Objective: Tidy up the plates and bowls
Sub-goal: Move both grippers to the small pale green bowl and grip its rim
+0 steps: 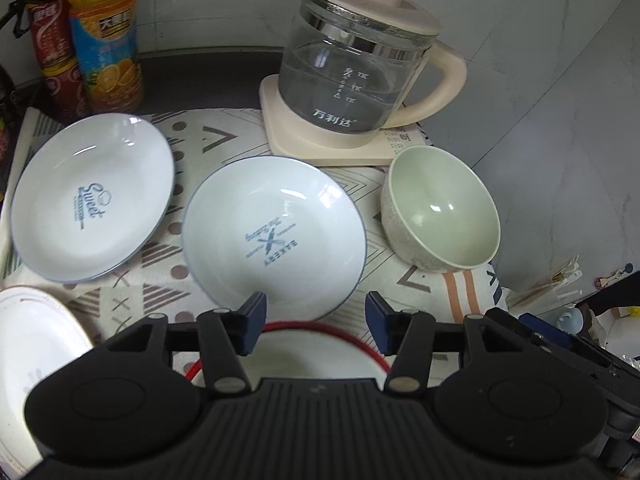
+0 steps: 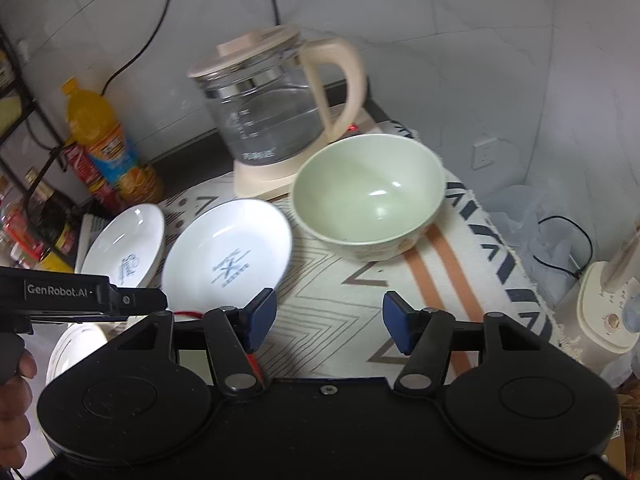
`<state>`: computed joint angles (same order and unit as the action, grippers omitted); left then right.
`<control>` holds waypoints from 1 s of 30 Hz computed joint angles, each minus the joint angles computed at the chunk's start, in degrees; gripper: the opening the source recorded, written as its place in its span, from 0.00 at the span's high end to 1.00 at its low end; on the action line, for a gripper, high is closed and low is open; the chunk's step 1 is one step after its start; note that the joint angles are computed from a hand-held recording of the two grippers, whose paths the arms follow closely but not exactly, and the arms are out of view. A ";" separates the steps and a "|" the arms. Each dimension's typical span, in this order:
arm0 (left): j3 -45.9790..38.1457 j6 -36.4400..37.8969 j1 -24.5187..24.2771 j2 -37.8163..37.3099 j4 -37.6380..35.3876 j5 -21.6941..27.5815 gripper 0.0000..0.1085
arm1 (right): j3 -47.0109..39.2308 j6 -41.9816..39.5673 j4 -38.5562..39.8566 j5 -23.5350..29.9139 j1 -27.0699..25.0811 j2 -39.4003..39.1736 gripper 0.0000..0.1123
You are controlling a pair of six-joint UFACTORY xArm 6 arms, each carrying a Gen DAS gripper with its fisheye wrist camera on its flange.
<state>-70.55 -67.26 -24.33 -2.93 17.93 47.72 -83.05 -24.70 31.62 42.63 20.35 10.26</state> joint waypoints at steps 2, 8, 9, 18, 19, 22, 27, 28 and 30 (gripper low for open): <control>-1.21 0.99 0.50 1.74 -0.74 -1.06 0.52 | -0.81 0.81 -0.35 -0.69 -0.28 0.96 0.48; -6.19 4.14 1.95 7.59 -2.96 -2.38 0.52 | -3.90 4.12 -1.84 -2.76 -0.94 4.71 0.48; -7.16 4.31 2.13 8.57 -2.92 -2.36 0.52 | -4.42 4.52 -2.05 -3.05 -1.03 5.36 0.48; -16.31 6.92 3.73 17.30 -4.60 -3.15 0.52 | -10.72 11.47 -5.39 -2.99 -1.57 11.89 0.49; -17.33 6.90 3.85 18.27 -4.63 -3.17 0.52 | -11.56 12.18 -6.00 -2.91 -1.58 12.68 0.49; -20.91 6.36 4.00 21.50 -4.69 -2.17 0.52 | -13.63 13.66 -6.57 -2.96 -1.71 14.74 0.49; -24.81 6.66 3.87 25.51 -5.27 -1.31 0.52 | -17.12 17.00 -8.81 -2.15 -1.60 18.14 0.51; -25.17 6.46 3.90 25.99 -5.63 -1.36 0.53 | -17.71 17.50 -9.19 -1.87 -1.56 18.72 0.52; -25.42 6.22 3.96 26.71 -5.83 -2.11 0.55 | -18.70 18.38 -9.72 -1.18 -1.45 19.56 0.52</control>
